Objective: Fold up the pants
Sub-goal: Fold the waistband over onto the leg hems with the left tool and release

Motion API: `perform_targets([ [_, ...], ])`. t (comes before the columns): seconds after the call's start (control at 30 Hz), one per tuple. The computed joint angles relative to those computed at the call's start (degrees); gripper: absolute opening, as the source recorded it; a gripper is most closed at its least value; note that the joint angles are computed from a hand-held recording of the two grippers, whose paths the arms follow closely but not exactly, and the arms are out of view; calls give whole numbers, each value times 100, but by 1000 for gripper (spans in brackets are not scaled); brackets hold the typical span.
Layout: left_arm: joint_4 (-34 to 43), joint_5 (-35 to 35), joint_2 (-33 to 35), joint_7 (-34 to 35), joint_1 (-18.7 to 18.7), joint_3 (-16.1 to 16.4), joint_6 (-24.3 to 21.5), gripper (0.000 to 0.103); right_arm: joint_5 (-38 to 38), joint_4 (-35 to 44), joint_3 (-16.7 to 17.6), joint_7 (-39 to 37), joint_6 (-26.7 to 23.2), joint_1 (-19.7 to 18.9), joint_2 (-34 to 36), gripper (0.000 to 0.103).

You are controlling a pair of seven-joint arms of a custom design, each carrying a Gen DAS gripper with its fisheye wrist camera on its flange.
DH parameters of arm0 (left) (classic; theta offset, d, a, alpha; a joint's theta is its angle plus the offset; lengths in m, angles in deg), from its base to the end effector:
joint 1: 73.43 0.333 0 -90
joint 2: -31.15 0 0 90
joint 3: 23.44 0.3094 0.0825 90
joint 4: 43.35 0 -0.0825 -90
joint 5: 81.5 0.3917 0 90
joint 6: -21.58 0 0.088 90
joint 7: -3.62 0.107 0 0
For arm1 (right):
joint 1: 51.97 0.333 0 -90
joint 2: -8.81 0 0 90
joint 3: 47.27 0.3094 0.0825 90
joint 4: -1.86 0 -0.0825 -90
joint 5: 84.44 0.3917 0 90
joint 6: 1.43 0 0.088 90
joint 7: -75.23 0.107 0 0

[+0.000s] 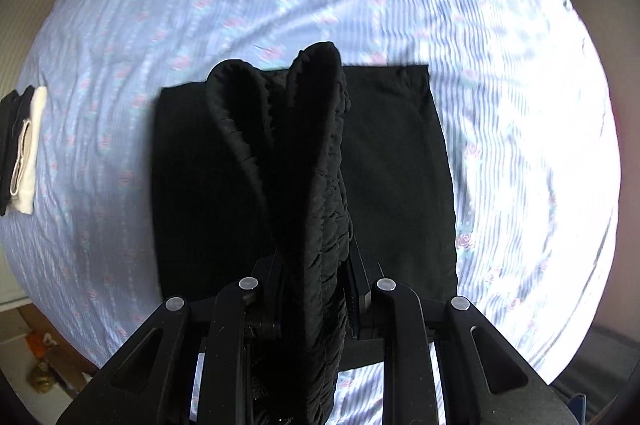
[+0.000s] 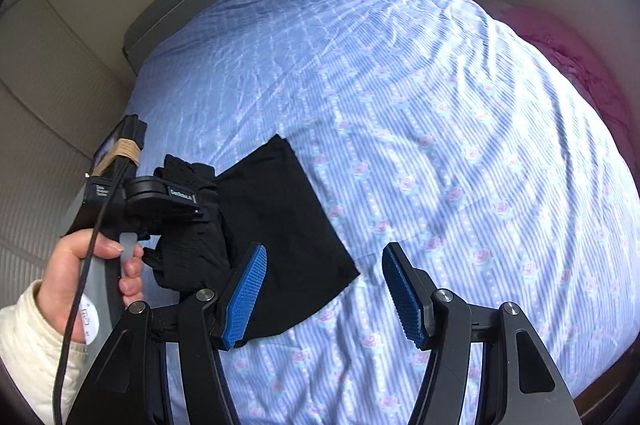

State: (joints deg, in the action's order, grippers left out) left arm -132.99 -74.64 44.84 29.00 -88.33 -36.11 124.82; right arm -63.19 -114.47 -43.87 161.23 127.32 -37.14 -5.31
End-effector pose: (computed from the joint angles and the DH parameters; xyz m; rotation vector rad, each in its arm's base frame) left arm 0.5782 -0.2764 0.5003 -2.7398 1.4006 -0.0089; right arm 0.5011 0.1789 0.5961 -2.0182 1.6097 -0.0353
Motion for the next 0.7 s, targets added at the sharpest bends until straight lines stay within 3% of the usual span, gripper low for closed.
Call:
perform_targets([
  [0.13, 900, 122, 852, 101, -153, -6, -561, 30, -115, 12, -91, 111, -35, -152, 174, 62],
  [0.17, 983, 72, 943, 101, -150, 0, -555, 34, -161, 26, -101, 159, -44, -188, 235, 62],
  [0.23, 963, -31, 970, 71, -120, 13, -350, 60, -241, 60, -108, 238, -79, -235, 314, 62],
  [0.3, 819, -139, 871, 62, -67, 13, -54, 63, -213, 98, -125, 242, -99, -252, 402, 62],
  [0.53, -947, -653, -533, 519, 277, -16, 1665, 68, 237, 257, -106, -288, -215, -112, 624, 62],
  [0.7, -2069, -146, -1634, 802, 191, -24, 1514, 72, 636, 304, -17, -1027, -277, 83, 841, 62],
])
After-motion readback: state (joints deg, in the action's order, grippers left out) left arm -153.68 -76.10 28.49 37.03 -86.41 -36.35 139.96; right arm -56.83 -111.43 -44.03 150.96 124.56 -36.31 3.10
